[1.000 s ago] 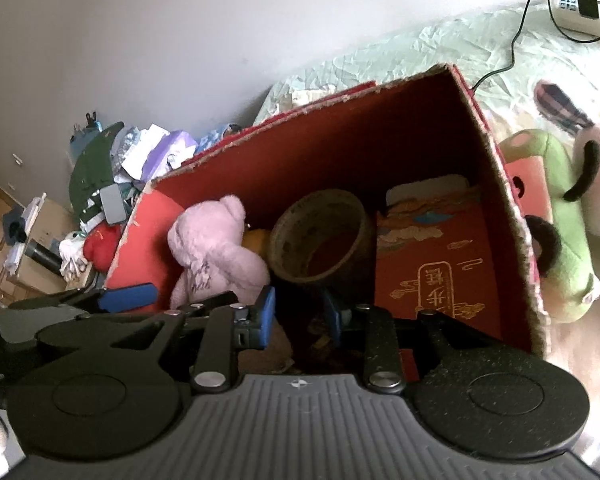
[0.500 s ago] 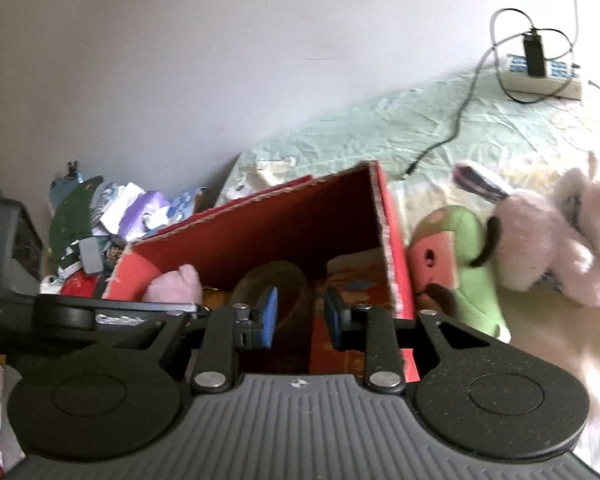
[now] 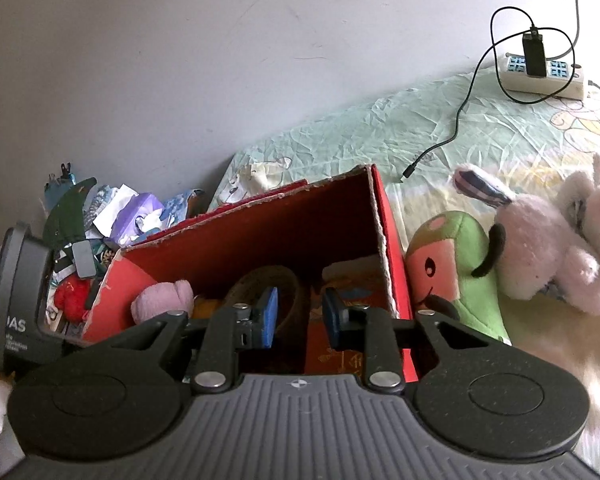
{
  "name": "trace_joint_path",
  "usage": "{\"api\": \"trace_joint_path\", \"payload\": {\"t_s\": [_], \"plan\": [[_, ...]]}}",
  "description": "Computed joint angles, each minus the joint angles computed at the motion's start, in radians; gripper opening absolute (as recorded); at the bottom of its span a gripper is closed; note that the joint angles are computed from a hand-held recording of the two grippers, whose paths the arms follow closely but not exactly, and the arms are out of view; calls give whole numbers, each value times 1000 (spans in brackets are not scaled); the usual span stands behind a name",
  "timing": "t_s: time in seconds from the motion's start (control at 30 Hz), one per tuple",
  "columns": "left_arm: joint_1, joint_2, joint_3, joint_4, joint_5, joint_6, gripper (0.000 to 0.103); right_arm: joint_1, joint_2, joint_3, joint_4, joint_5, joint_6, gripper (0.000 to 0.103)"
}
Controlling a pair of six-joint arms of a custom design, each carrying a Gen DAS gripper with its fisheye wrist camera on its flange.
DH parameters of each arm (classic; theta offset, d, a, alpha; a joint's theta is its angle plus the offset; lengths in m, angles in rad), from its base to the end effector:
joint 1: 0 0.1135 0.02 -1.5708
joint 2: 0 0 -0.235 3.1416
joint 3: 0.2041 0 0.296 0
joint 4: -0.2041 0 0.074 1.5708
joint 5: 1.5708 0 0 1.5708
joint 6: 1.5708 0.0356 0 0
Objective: Organize objects
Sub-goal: 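Withdraw the right gripper from the box toward the remaining plush toys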
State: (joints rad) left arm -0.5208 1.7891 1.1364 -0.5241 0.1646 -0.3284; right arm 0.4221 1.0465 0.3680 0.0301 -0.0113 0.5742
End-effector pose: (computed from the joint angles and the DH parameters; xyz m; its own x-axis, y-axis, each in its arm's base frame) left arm 0.3263 -0.1939 0.1138 -0.9341 0.1690 -0.3146 0.2579 0.9285 -0.2670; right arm 0.2307 0.1040 0.1155 -0.6895 0.2857 -0.6655 -0.0516 0.8972 0.4387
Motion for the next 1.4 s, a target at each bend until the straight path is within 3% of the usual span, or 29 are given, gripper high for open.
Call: {"api": "trace_joint_path", "payload": {"t_s": [0.17, 0.27, 0.37, 0.5, 0.97, 1.2, 1.4], "plan": [[19, -39, -34, -1, -9, 22, 36, 30, 38, 26, 0, 38, -33, 31], [21, -37, -36, 4, -8, 33, 36, 27, 43, 31, -1, 36, -29, 31], [-16, -4, -6, -3, -46, 24, 40, 31, 45, 35, -7, 42, -28, 31], [-61, -31, -22, 8, -117, 37, 54, 49, 39, 36, -22, 65, -23, 32], [-140, -66, -47, 21, -281, 16, 60, 82, -58, -30, -27, 75, -42, 31], [-180, -82, -54, -2, -345, -45, 61, 23, -108, -69, -12, -34, -103, 31], [-244, -104, -40, -54, -441, -150, 63, -100, -197, -111, -54, -220, -160, 31]]}}
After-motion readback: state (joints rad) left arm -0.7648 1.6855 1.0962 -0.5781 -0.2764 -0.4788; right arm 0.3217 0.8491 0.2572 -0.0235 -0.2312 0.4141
